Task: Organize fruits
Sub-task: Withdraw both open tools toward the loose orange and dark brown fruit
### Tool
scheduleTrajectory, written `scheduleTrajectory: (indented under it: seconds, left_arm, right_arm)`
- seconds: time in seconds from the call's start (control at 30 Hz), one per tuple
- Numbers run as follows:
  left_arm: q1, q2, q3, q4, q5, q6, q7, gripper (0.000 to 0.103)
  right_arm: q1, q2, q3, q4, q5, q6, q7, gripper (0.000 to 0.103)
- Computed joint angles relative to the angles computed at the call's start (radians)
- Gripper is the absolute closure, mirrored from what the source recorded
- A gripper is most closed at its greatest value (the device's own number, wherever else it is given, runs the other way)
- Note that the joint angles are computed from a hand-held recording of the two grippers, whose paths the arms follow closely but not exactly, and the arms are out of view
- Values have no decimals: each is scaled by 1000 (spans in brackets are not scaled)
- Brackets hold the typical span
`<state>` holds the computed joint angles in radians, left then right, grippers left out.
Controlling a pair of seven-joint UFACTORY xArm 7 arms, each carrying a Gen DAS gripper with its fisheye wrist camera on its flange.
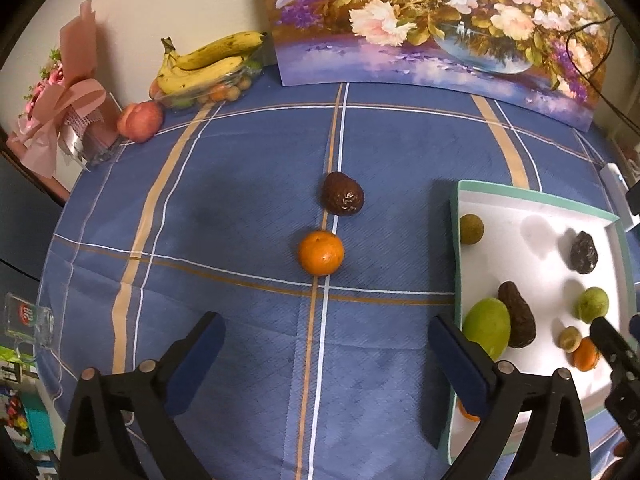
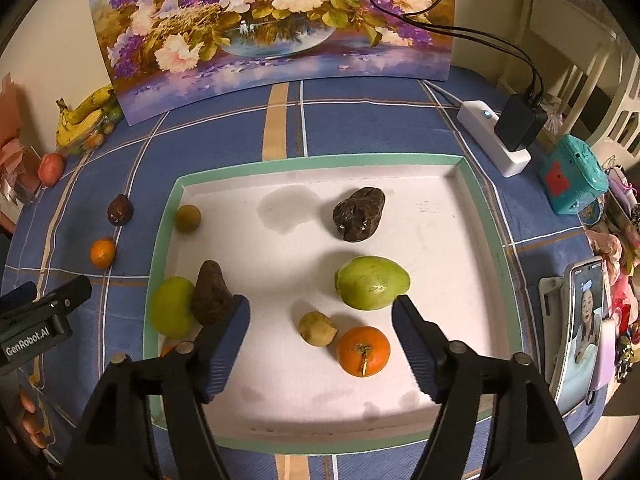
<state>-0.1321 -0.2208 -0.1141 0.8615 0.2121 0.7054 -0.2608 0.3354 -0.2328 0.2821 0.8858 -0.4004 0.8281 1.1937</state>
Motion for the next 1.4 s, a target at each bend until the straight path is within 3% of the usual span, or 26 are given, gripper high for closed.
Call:
scheduleTrajectory:
  seconds: [0.53, 0.9, 1.2, 1.4]
  left_arm:
    - [20, -6, 11, -15, 20, -40, -17, 0]
    - [83, -37, 33, -40, 52, -144, -28, 0]
    - [135, -38, 80, -24, -6, -161, 21, 0]
    - [165, -29, 128, 1, -100, -161, 74, 0]
  right_arm:
    - [5, 13, 12, 15, -65, 22, 46, 17]
    - [21, 62, 14, 56, -105, 11, 99, 17]
    - [73, 160, -1, 148, -135, 11, 103, 17]
    - [112, 222, -18, 212, -164, -15, 128, 17]
